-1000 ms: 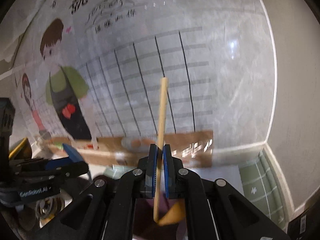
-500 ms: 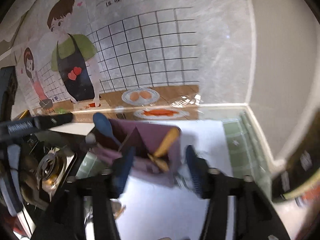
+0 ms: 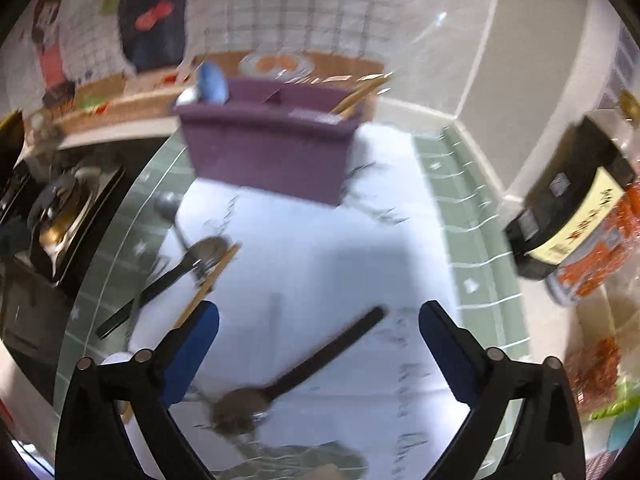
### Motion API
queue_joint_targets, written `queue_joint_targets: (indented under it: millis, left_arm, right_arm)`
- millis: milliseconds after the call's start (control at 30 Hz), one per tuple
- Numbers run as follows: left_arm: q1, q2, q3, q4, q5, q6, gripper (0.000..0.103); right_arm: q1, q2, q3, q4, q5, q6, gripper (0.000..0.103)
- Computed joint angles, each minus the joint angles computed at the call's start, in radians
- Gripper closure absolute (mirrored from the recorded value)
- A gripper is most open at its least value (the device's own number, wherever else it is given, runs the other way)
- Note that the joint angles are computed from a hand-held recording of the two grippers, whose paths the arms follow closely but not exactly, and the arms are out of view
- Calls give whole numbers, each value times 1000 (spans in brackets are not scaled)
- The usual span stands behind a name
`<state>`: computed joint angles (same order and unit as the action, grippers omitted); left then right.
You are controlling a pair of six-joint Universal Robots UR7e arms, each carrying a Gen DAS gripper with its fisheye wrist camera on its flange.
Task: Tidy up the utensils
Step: 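Move both open tools back over the remaining utensils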
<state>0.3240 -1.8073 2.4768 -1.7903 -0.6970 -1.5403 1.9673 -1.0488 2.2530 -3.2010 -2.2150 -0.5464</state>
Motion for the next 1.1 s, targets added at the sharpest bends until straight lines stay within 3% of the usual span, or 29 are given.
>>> queue_joint_targets:
  millis: [100, 133, 167, 233, 367, 500, 533, 567, 600, 667, 800, 933, 1100]
  left_arm:
    - [-68, -23, 20, 143, -42, -140, 44]
    - [-86, -42, 27, 172, -52, -174, 44]
    - [-111, -65, 36, 207, -64, -222, 44]
    - [-151, -100, 40, 286, -82, -302, 44]
    - [-195, -106, 12, 445, -120, -424, 44]
    - [-193, -93, -3, 463, -133, -441, 44]
    - [-187, -91, -1, 441, -132, -422, 44]
    - [-177, -87, 4, 404, -129, -391, 44]
    - [-162, -78, 12, 348, -125, -346, 44]
    - [-124, -48, 23, 229, -115, -257, 44]
    - [-33, 58, 35, -66, -106, -24, 44]
    - [65, 171, 15, -283, -97, 172, 44]
    - [242, 294, -25, -564, -97, 356, 44]
  right_arm:
    - [1, 39, -9, 41, 24, 46, 3]
    - [-1, 47, -18, 69, 36, 61, 14]
    - [0, 56, -28, 98, 39, 81, 34]
    - [-3, 74, -56, 173, 66, 118, 53]
    - [-1, 134, -103, 211, 75, 170, 53]
    - [15, 195, -127, 178, 16, 151, 58]
    - [14, 190, -127, 191, 25, 146, 65]
    - [12, 180, -123, 202, 31, 137, 83]
    - [8, 168, -118, 215, 35, 129, 91]
    - [-6, 131, -103, 249, 44, 128, 96]
    - [-49, 43, -47, 226, 16, 102, 97]
    - [-101, -50, -11, 220, 27, 101, 97]
    - [-145, -125, 20, 227, 36, 109, 97]
